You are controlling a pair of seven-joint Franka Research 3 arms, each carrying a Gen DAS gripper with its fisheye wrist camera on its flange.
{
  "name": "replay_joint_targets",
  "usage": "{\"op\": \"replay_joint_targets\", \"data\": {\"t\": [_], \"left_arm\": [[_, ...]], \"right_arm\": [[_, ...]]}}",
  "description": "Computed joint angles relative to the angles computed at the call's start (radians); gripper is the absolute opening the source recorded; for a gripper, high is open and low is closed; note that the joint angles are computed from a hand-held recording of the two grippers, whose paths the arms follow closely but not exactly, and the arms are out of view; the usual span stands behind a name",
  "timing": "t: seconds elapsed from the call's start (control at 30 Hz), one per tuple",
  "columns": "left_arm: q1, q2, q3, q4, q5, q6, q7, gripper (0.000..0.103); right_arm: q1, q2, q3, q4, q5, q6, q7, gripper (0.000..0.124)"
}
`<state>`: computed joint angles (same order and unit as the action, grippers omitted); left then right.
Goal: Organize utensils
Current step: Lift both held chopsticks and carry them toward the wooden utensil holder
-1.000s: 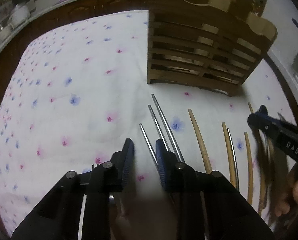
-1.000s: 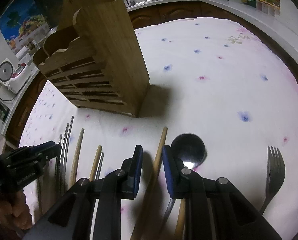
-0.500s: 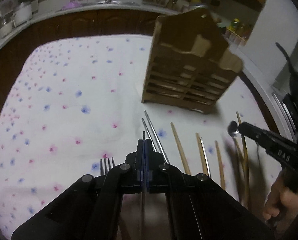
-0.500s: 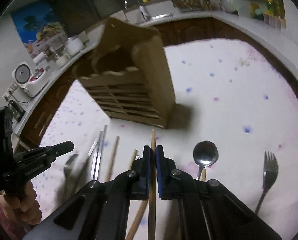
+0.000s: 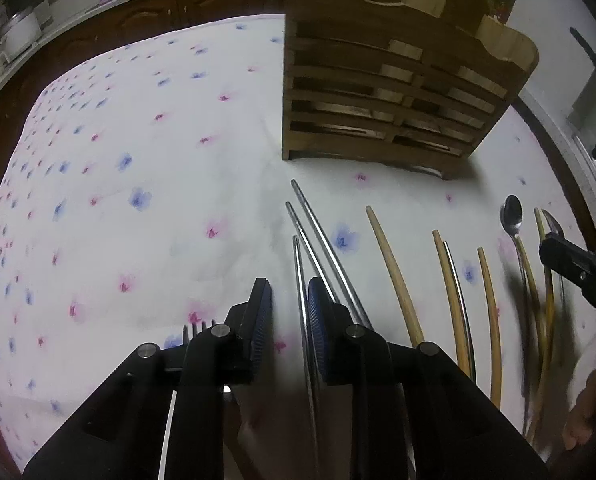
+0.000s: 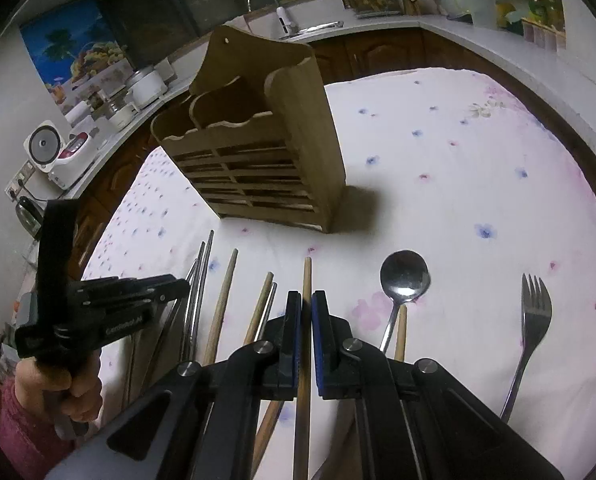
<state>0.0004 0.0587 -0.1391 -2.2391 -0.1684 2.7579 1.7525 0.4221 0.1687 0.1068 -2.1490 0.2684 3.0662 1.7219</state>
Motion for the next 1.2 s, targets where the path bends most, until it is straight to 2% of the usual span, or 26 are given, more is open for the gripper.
{"op": "replay_joint_targets", "data": {"t": [0.1, 0.17, 0.23, 0.4, 0.47, 0.53, 0.63, 0.7, 0.8, 0.9, 1.07, 1.2], "left_arm": [[-0.007, 0.009, 0.001, 0.021, 0.069, -0.025, -0.028, 0.019], [0.005, 0.016, -0.004, 0.050, -0.006, -0.081, 0.014, 0.019], [0.013, 0.024, -0.002, 0.068, -0.037, -0.104, 0.025, 0.019], [-0.010, 0.037, 0.007, 0.063, 0.131, -0.051, -0.081, 0.019], [-0.019, 0.043, 0.003, 0.058, 0.185, -0.013, -0.112, 0.006], [-0.023, 0.042, 0.004, 0.054, 0.226, -0.001, -0.142, 0.004], [0.002, 0.001, -0.015, 0.017, 0.102, 0.027, -0.054, 0.003], [0.010, -0.053, -0.020, -0.026, -0.078, 0.048, 0.079, 0.003], [-0.027, -0.150, 0.025, -0.079, -0.293, 0.056, 0.248, 0.003], [-0.087, -0.235, 0.092, -0.112, -0.446, 0.045, 0.373, 0.003], [-0.178, -0.374, 0.180, -0.191, -0.535, 0.058, 0.447, 0.003], [-0.229, -0.452, 0.227, -0.238, -0.545, 0.065, 0.451, 0.003]], "right_arm": [[-0.016, 0.005, 0.022, 0.005, 0.033, 0.003, -0.029, 0.005], [-0.012, 0.005, 0.020, 0.006, 0.036, 0.006, -0.034, 0.005], [-0.012, 0.003, 0.023, 0.003, 0.046, 0.012, -0.043, 0.005], [-0.012, -0.001, 0.025, -0.002, 0.065, 0.019, -0.053, 0.005], [-0.009, 0.001, 0.022, 0.000, 0.065, 0.017, -0.049, 0.005], [-0.005, 0.002, 0.017, 0.002, 0.061, 0.015, -0.043, 0.005], [-0.014, -0.002, 0.030, 0.001, 0.075, 0.017, -0.060, 0.005], [-0.024, -0.013, 0.047, -0.004, 0.097, 0.026, -0.089, 0.005], [-0.025, -0.030, 0.058, -0.008, 0.120, 0.034, -0.121, 0.005], [-0.002, -0.052, 0.042, -0.016, 0.091, 0.041, -0.109, 0.005], [0.030, -0.092, 0.009, -0.037, 0.005, 0.056, -0.048, 0.005], [0.035, -0.131, 0.004, -0.060, -0.063, 0.080, 0.011, 0.005]]}}
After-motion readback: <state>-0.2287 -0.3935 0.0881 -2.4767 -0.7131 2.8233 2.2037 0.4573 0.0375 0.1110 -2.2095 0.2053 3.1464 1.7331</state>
